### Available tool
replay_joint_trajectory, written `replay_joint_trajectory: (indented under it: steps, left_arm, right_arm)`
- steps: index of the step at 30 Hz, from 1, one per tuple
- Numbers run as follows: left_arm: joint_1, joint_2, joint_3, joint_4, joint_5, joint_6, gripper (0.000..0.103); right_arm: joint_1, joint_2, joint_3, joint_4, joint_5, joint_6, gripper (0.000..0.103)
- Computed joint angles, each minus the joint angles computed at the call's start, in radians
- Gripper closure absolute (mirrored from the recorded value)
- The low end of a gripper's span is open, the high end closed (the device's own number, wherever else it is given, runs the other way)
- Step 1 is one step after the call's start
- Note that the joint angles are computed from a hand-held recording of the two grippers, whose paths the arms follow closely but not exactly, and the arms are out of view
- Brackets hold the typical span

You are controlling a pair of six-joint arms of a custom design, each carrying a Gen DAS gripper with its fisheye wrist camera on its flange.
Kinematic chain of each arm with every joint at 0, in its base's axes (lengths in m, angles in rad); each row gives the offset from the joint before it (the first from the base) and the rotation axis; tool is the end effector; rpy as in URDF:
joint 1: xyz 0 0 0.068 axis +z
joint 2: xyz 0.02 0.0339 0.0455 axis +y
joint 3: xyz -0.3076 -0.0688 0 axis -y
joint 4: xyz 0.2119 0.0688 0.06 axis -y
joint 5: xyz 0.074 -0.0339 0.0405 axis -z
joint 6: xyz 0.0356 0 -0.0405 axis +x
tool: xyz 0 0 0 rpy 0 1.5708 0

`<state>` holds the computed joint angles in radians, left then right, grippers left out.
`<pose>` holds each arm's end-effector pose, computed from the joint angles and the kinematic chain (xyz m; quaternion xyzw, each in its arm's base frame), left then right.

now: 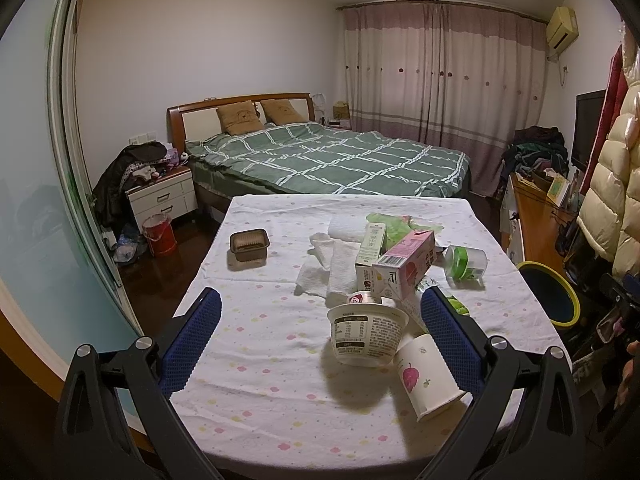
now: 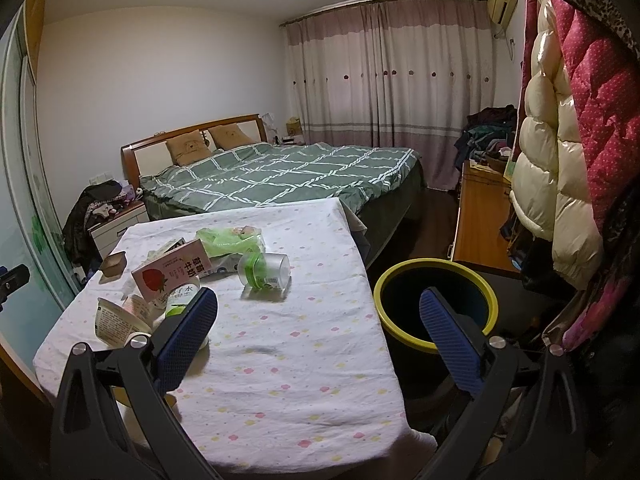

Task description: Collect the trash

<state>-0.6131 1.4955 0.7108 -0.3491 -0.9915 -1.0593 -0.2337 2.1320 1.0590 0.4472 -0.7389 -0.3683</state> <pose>0.2042 -0.1073 0.2282 -0.2905 0.8146 0.1698 0.4724 0.4131 -0.0737 0.1576 -0.2198 0.8174 0.1813 0.5006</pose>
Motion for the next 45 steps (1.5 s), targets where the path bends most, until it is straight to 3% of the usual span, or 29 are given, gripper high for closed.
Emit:
replay_joint_trajectory:
  steps: [22,29,45]
  left_arm:
    - [0.002,0.038,0.012,0.015,0.011,-0.007,0.005]
    - [0.020,0.056,-0.012,0.084,0.025,0.026,0.005]
    - [0.028,0.070,-0.021,0.112,0.034,0.034,0.005]
  right_arm:
    - [0.006,0.017,0.020,-0.013,0.012,0.002,0.006]
    - [0.007,0.019,0.020,-0.013,0.013,0.001,0.006]
    - [0.008,0.021,0.022,-0.014,0.014,0.001,0.006]
